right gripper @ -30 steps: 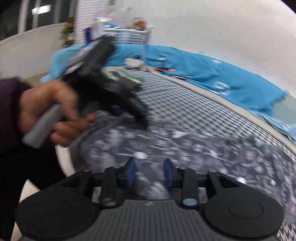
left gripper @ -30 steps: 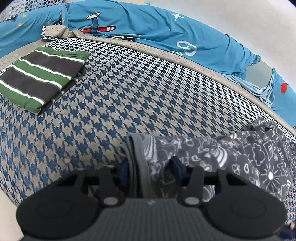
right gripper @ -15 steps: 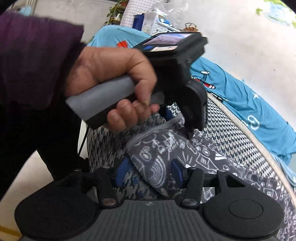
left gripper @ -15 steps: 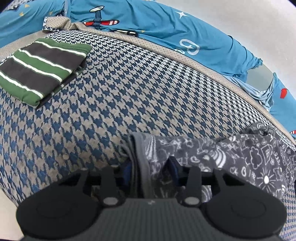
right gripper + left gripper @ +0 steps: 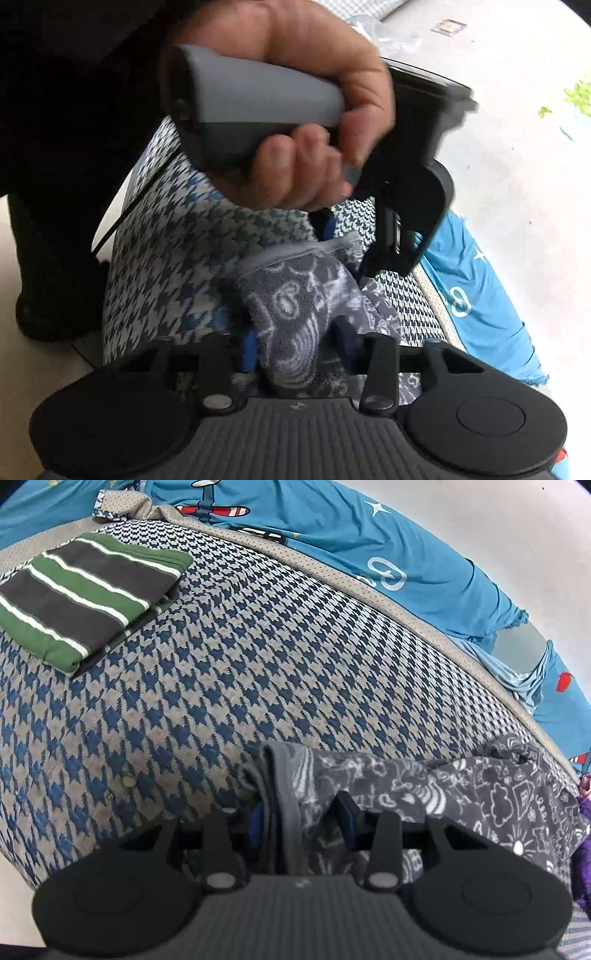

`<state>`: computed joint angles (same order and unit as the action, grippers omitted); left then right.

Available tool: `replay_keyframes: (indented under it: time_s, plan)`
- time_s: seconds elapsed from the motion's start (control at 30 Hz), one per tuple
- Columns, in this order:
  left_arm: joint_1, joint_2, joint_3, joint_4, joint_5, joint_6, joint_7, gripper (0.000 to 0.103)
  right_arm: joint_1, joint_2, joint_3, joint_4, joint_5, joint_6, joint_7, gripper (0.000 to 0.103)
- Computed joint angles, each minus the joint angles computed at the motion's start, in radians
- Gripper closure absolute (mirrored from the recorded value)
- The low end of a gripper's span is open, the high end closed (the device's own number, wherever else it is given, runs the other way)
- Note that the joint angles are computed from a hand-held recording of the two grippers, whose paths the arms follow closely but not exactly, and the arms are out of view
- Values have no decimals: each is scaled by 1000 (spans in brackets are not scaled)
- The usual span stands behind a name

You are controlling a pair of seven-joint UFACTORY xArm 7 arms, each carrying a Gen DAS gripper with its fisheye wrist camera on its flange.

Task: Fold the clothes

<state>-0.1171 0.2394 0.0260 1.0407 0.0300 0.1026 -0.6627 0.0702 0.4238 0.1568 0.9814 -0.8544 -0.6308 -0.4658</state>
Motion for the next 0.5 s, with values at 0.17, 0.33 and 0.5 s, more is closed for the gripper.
replay_keyframes:
  time_s: [0.17, 0.33, 0.5]
  plan:
    - [130, -17, -139, -33, -199, -39, 133, 59, -35, 2, 18, 31, -34, -27, 124, 81]
    - [231, -13, -264, -30, -401, -53, 294, 44, -41, 2, 1, 43, -68, -58, 197, 83]
    - [199, -18, -245, -24, -487, -44, 332, 32, -40, 2, -20, 40, -66, -92, 223, 83]
